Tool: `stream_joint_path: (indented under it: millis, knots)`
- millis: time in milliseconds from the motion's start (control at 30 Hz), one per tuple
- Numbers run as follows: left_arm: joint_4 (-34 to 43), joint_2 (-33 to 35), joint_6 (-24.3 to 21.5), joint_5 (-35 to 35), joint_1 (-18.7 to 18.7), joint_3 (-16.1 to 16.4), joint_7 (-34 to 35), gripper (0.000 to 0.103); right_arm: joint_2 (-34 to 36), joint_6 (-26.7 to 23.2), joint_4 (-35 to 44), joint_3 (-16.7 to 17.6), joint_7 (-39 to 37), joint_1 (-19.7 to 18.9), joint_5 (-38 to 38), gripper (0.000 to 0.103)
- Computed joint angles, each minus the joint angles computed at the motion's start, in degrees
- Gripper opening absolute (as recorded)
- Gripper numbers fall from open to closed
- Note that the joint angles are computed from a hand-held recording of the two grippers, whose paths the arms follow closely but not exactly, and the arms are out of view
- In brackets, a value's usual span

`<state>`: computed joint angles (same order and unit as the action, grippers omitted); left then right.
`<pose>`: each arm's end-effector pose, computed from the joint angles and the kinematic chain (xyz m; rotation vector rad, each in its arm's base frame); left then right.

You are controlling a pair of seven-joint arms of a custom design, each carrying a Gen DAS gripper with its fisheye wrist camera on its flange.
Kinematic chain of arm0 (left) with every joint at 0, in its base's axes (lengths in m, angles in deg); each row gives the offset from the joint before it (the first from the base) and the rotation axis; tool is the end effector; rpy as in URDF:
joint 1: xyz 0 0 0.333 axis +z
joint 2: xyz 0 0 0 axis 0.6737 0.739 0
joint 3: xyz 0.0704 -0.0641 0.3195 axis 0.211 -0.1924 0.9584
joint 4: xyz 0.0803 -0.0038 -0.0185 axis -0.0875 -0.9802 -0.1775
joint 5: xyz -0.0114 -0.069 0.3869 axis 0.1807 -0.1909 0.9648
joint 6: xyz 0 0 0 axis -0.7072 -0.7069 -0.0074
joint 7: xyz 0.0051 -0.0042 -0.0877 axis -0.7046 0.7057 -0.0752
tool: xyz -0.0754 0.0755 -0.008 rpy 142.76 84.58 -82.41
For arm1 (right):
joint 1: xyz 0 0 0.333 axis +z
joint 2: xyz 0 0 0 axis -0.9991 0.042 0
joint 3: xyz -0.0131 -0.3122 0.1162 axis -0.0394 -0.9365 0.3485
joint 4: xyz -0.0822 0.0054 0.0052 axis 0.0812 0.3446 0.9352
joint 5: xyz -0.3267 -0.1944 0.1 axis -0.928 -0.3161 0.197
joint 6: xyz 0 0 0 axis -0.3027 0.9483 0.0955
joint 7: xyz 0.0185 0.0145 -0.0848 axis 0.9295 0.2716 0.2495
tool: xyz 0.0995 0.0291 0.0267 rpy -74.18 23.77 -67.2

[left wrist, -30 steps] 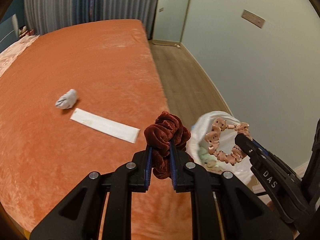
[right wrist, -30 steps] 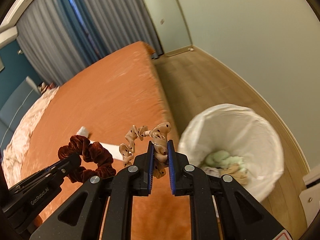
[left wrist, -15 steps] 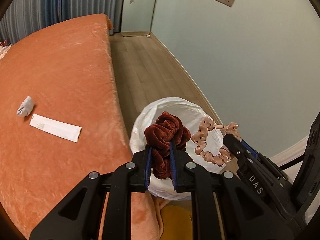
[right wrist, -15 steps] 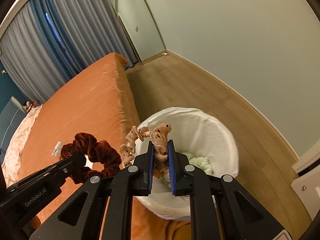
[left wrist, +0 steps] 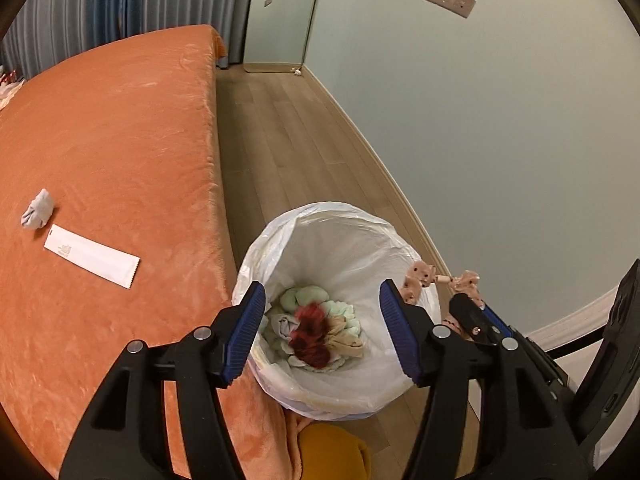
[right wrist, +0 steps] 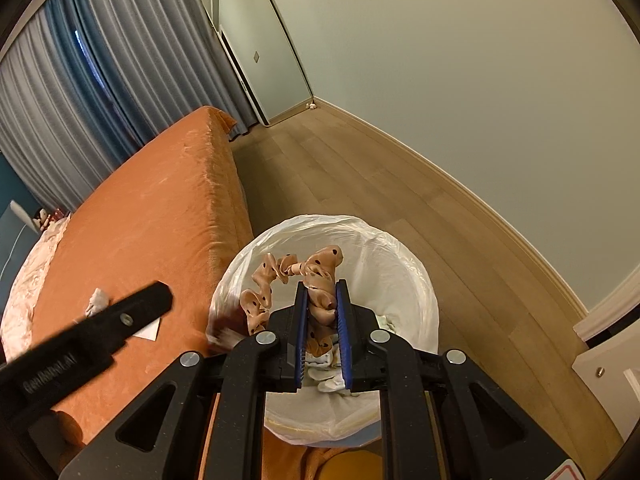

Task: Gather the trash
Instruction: 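Carry both scrunchies over the trash bin and open both tools to drop them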

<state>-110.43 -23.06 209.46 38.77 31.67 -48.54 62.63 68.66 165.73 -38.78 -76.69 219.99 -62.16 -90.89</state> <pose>0.5334 -0.2083 0.6390 -2.0274 1.9011 -0.8577 0.4952 0.3456 0.6178 -1.5879 1.9091 -0.4424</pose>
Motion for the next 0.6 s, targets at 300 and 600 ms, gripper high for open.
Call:
stream_joint_path:
  millis: [300, 600]
  knots:
    - [-1.3, -1.2, -1.8, 5.3, 1.0, 0.0, -2.3, 0.056, 1.9, -0.6, 2.0, -0.1, -2.3, 0.7, 1.1, 0.021]
    - [-3.9, -3.3, -2.0, 5.7, 1.8, 0.8, -3.3, 0.057, 3.5, -2.0, 4.5, -0.5, -3.5, 2.7, -0.5, 0.043]
